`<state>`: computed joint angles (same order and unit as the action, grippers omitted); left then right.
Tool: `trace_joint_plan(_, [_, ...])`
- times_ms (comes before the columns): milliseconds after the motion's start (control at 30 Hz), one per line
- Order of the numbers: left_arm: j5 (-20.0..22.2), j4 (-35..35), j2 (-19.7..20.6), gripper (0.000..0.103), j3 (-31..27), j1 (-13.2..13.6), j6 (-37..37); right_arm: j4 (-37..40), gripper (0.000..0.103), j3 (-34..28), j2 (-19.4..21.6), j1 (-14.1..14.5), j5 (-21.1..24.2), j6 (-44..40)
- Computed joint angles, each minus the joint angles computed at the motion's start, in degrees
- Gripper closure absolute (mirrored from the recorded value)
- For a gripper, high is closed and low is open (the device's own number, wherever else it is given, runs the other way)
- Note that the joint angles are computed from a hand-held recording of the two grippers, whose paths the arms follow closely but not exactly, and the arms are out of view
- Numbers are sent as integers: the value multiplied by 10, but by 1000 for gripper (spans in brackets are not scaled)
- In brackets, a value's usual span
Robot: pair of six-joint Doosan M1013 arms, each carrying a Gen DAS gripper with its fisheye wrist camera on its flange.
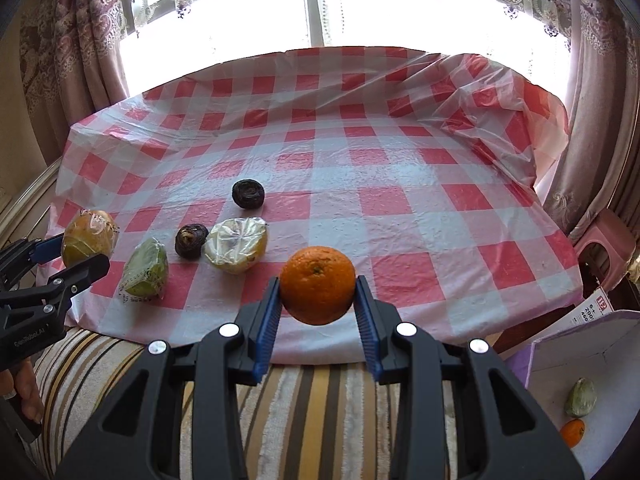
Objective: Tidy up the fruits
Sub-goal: 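Lift and carry the wrapped yellow fruit and orange over the white box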
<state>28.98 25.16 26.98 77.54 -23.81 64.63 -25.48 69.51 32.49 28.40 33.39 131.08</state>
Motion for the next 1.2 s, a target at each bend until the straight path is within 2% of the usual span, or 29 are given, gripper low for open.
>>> trace_joint_plan(233, [-2, -67, 19, 41, -35, -21, 100, -69, 66, 54, -37, -19, 2, 89])
trace_joint_plan(433, [-4, -149, 40, 41, -70, -46, 214, -120, 66, 96, -64, -43, 23, 164])
trace_joint_plan(600, [11, -220, 63, 41, -104, -67, 305, -149, 66, 126, -81, -62, 45, 208])
trace_joint_plan(733, [30, -274, 82, 41, -130, -83, 373, -156, 66, 144, -88, -77, 61, 231])
trace_joint_plan(967, [61, -325, 111, 41, -170, -112, 462, -144, 66, 162, -92, -100, 79, 239])
trace_joint_plan(1200, [138, -348, 151, 41, -218, -137, 541, -91, 66, 159, -82, -121, 107, 196])
